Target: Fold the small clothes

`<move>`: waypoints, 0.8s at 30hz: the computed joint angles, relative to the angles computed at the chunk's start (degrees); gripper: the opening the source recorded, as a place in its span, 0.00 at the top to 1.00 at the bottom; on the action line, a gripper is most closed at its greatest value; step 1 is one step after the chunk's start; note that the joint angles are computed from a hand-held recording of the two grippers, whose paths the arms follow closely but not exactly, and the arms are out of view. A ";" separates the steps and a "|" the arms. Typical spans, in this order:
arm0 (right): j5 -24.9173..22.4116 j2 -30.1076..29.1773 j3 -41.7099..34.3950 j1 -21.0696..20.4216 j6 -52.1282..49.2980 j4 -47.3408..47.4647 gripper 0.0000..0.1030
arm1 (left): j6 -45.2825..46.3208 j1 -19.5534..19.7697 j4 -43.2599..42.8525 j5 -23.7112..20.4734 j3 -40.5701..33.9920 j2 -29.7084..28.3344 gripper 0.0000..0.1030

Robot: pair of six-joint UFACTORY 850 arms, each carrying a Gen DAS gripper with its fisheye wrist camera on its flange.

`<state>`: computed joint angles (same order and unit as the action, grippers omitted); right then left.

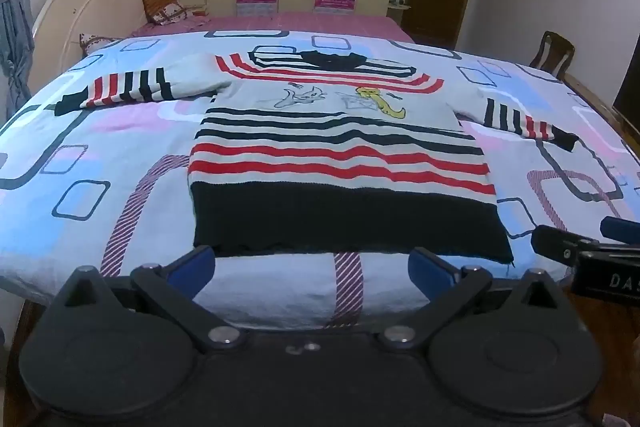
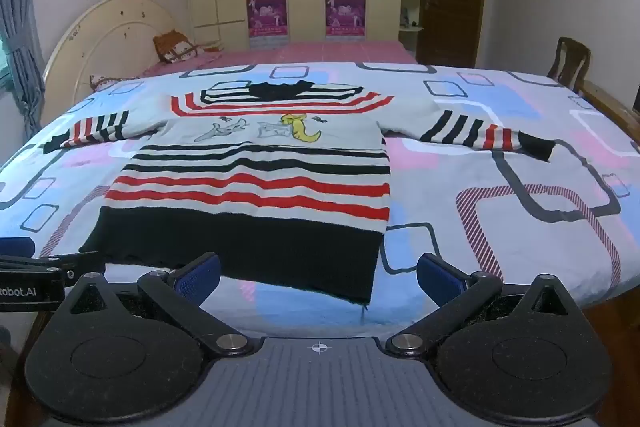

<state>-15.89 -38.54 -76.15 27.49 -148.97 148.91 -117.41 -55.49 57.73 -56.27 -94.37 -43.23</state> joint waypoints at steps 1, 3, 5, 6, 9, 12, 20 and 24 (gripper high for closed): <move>0.05 0.03 0.01 0.01 -0.01 0.05 0.00 | -0.01 -0.07 0.18 -0.16 -0.10 -0.08 0.00; -0.01 0.10 0.09 0.02 -0.09 0.05 0.00 | -1.92 -0.27 1.22 0.45 1.38 0.72 0.00; -0.07 0.16 0.18 -0.01 0.60 -0.71 0.00 | -2.13 -0.59 1.21 -0.09 1.36 0.71 0.00; -0.11 0.22 0.27 -0.02 0.48 -0.63 0.00 | -1.81 0.20 0.31 1.39 1.99 1.38 0.00; 0.42 0.51 0.18 -0.09 1.65 -1.63 0.00 | -0.96 0.53 -0.37 1.30 1.26 1.07 0.00; 0.67 0.79 0.51 -0.06 1.41 -1.25 0.00 | -0.80 -0.05 -0.36 0.45 0.42 0.59 0.00; 0.23 0.66 0.99 -0.21 1.31 -1.08 0.00 | -0.51 0.09 -0.60 0.92 0.37 0.44 0.00; 0.46 0.53 0.90 -0.27 2.19 -1.84 0.00 | -0.25 0.08 -0.81 0.78 0.15 0.28 0.00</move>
<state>-15.42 -38.01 -75.25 27.22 -146.77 147.07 -117.66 -55.41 56.92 -55.49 -94.22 -42.95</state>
